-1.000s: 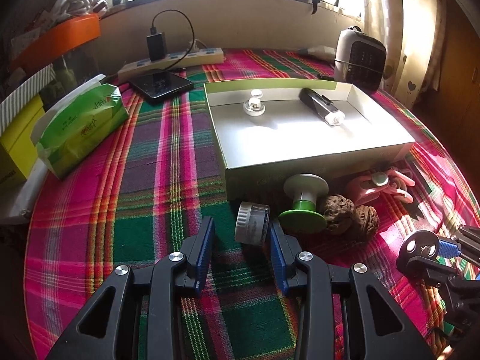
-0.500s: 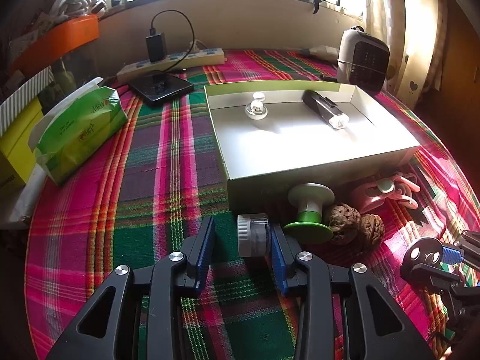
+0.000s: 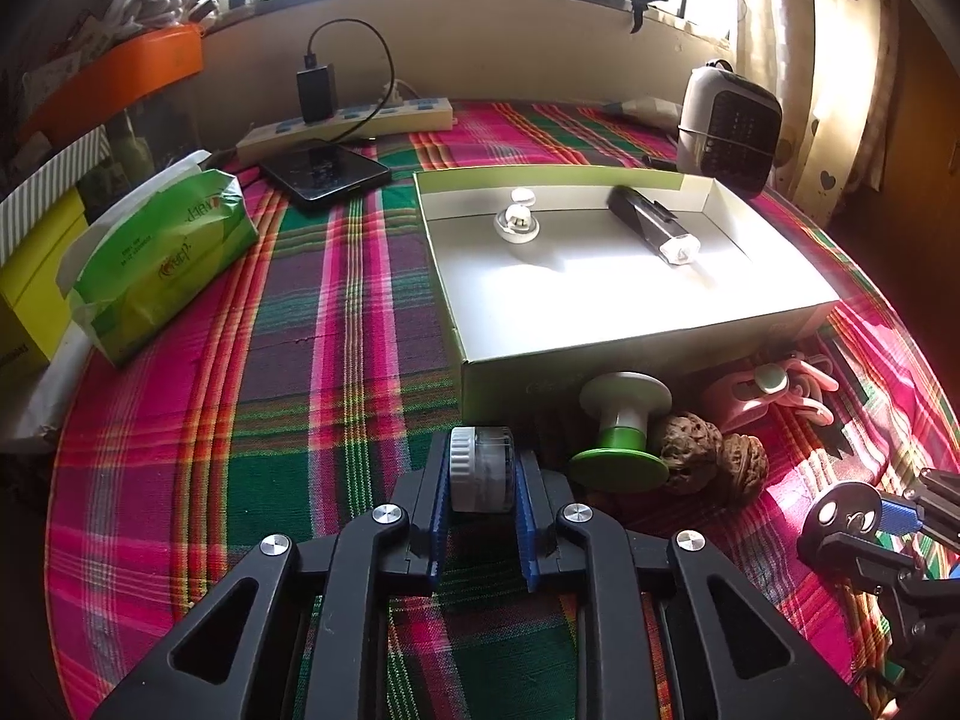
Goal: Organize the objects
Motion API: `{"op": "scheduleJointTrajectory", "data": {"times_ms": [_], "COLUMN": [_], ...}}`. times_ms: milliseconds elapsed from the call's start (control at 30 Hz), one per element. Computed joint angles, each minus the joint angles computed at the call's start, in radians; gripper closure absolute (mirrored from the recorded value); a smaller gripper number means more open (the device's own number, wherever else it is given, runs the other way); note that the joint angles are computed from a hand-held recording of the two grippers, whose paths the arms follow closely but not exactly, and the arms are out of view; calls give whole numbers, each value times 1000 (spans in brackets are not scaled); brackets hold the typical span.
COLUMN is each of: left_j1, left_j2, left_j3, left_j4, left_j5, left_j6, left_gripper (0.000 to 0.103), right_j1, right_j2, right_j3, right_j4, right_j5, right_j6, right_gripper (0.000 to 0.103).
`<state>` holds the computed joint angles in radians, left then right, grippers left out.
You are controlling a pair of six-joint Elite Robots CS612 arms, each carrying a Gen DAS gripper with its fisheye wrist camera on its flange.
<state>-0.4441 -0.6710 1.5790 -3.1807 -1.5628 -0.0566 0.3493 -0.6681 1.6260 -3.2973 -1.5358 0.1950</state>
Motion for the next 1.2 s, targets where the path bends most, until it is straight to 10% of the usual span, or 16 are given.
{"op": "scheduleJointTrajectory", "data": {"times_ms": [1200], "left_j1": [-4], "left_j2": [-34], "left_j3": [28], "left_j4": [-53], "left_j5": [-18], "left_j6": [5], "left_gripper": [86], "right_j1": [-13], "right_j2": [-15], "right_j3": [0], "right_j4": [-40], "right_j5": [2], "right_j6": [21], "right_gripper": [74]}}
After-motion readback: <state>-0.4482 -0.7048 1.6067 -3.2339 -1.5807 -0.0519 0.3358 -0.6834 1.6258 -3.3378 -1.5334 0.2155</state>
